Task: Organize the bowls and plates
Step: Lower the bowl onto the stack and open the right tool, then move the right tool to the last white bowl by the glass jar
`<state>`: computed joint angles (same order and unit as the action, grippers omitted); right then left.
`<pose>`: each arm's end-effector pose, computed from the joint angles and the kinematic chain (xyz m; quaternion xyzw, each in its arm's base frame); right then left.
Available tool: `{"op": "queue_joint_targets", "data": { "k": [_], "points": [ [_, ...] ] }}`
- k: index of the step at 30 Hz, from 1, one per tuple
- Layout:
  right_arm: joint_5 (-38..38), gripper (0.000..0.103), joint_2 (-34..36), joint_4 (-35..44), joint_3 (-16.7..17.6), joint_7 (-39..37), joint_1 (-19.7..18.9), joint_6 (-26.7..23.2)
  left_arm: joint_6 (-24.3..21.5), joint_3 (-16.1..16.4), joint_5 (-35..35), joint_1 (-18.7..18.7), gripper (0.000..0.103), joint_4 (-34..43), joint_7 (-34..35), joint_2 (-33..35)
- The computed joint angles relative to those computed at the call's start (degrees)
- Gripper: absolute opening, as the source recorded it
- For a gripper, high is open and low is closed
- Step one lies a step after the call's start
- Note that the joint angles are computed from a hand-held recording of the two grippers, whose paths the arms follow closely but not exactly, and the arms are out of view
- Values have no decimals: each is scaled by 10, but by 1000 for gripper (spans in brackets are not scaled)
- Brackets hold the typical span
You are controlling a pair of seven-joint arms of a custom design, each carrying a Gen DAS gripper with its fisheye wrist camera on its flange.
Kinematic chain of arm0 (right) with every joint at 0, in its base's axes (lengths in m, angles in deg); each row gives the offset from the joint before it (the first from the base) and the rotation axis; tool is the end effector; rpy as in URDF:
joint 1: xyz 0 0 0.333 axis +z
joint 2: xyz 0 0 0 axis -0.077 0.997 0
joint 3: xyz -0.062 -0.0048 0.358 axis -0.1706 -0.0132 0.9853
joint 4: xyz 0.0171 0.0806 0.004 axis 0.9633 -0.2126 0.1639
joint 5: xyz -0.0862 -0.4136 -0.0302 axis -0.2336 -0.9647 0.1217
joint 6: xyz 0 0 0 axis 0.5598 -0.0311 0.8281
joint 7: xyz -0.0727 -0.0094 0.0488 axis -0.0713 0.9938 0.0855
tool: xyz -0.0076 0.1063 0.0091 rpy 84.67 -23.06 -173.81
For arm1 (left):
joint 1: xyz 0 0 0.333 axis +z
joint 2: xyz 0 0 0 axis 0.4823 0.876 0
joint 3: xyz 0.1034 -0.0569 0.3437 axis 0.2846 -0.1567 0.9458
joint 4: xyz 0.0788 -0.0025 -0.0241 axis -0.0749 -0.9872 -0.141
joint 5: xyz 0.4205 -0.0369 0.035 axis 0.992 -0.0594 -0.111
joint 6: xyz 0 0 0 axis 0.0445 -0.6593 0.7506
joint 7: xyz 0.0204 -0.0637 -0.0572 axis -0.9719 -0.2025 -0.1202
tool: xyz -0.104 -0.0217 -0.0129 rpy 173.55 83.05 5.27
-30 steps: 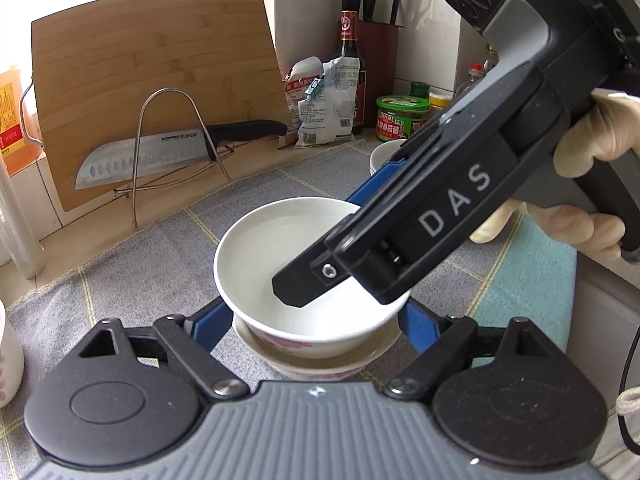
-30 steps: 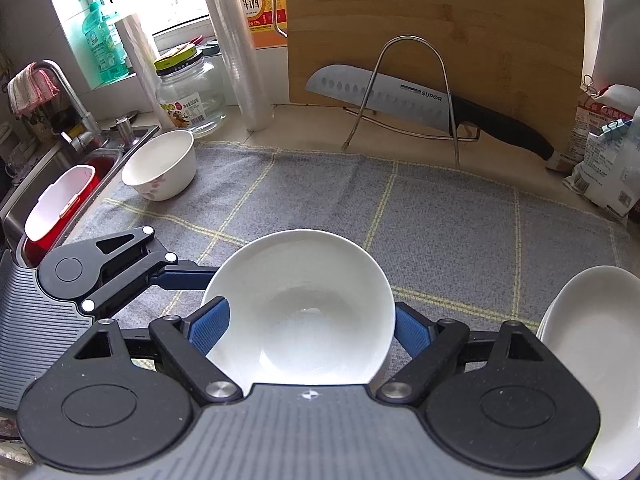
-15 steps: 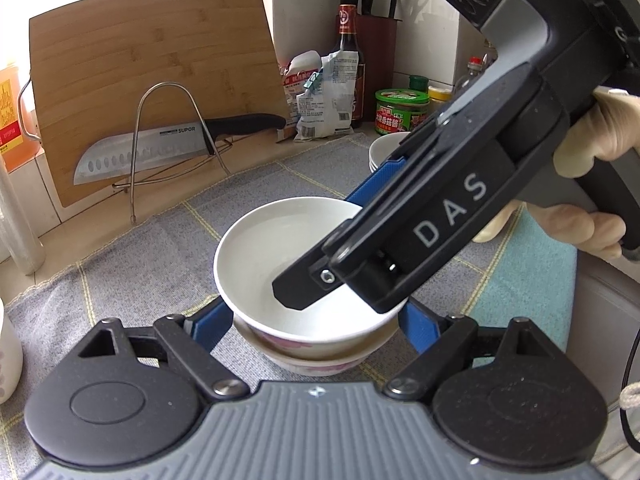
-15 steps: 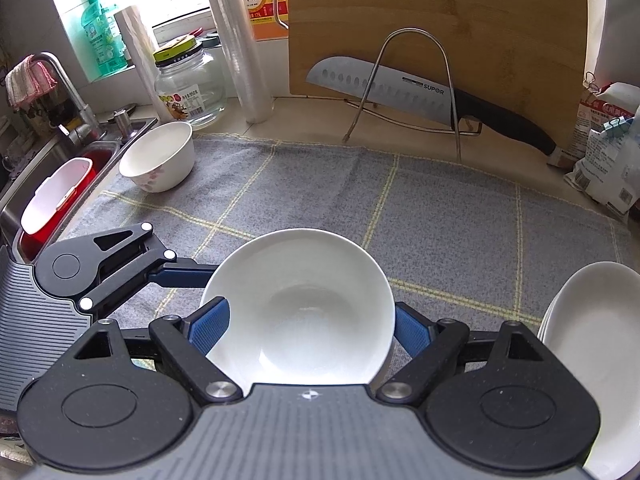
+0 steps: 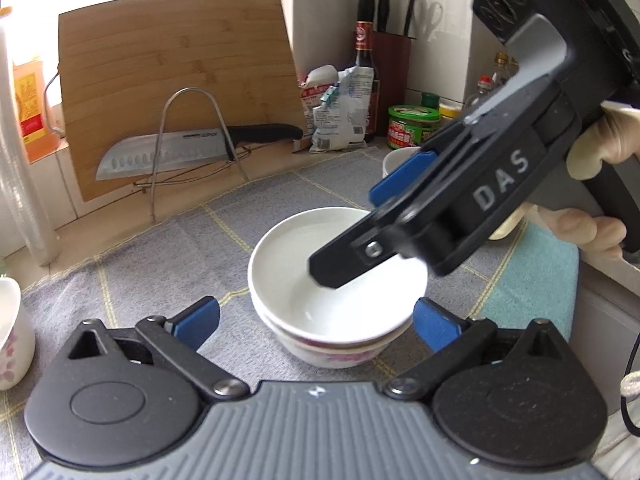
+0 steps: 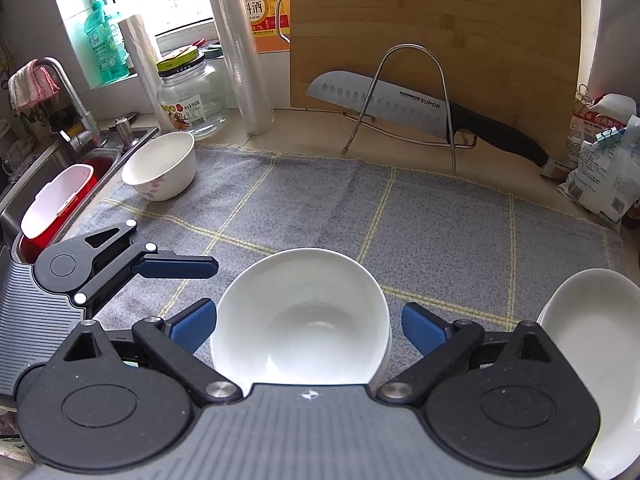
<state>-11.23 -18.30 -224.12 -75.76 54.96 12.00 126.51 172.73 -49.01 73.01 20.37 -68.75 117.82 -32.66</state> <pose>0.4308 0.0953 0.5374 -0.8278 0.4369 -0.1097 0.3345 0.3934 -0.2888 0.4783 -0.4338 0.7648 -0.4181 0.2281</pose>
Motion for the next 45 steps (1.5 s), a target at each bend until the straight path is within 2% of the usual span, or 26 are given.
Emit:
{"op": "queue_joint_targets", "data": {
  "k": [3,4,7,11,14,17,21,24,27,31,34,37,40,42,45],
  "points": [
    [9,102,-12,-13,4,12,1,15,7,12,-5,-6,102,-18,-13,-14],
    [12,102,-18,-19,4,16,2,21,9,39,3,-28,102,-24,-21,-18],
    [16,102,-42,-43,11,41,3,39,22,64,12,-43,102,-45,-33,-31],
    [7,103,-77,-75,18,71,10,55,18,71,22,-41,102,-63,-32,-51],
    [-2,103,-89,-87,16,76,22,60,15,44,12,-14,102,-78,-33,-72],
    [-8,103,-87,-90,12,79,31,62,1,0,-9,22,102,-91,-48,-101],
    [1,103,-87,-86,-13,57,49,53,-23,-60,-26,70,102,-102,-87,-145],
    [26,103,-91,-83,-38,16,66,45,-64,-91,-27,91,102,-103,-132,-184],
    [65,103,-91,-80,-56,-24,82,39,-103,-100,-23,96,102,-106,-173,-224],
    [101,103,-85,-76,-54,-63,85,28,-154,-99,-5,99,102,-110,-211,-270],
    [117,103,-89,-79,-37,-82,86,35,-186,-82,12,92,102,-118,-227,-289],
    [137,103,-94,-82,-23,-100,99,58,-173,-45,31,79,102,-133,-231,-289],
    [140,103,-83,-81,7,-85,107,94,-152,-1,58,69,102,-149,-222,-285],
    [131,103,-69,-79,31,-61,111,124,-132,42,76,54,102,-163,-197,-281],
    [84,103,-41,-74,91,9,103,174,-106,135,91,13,102,-178,-126,-267]
  ]
}}
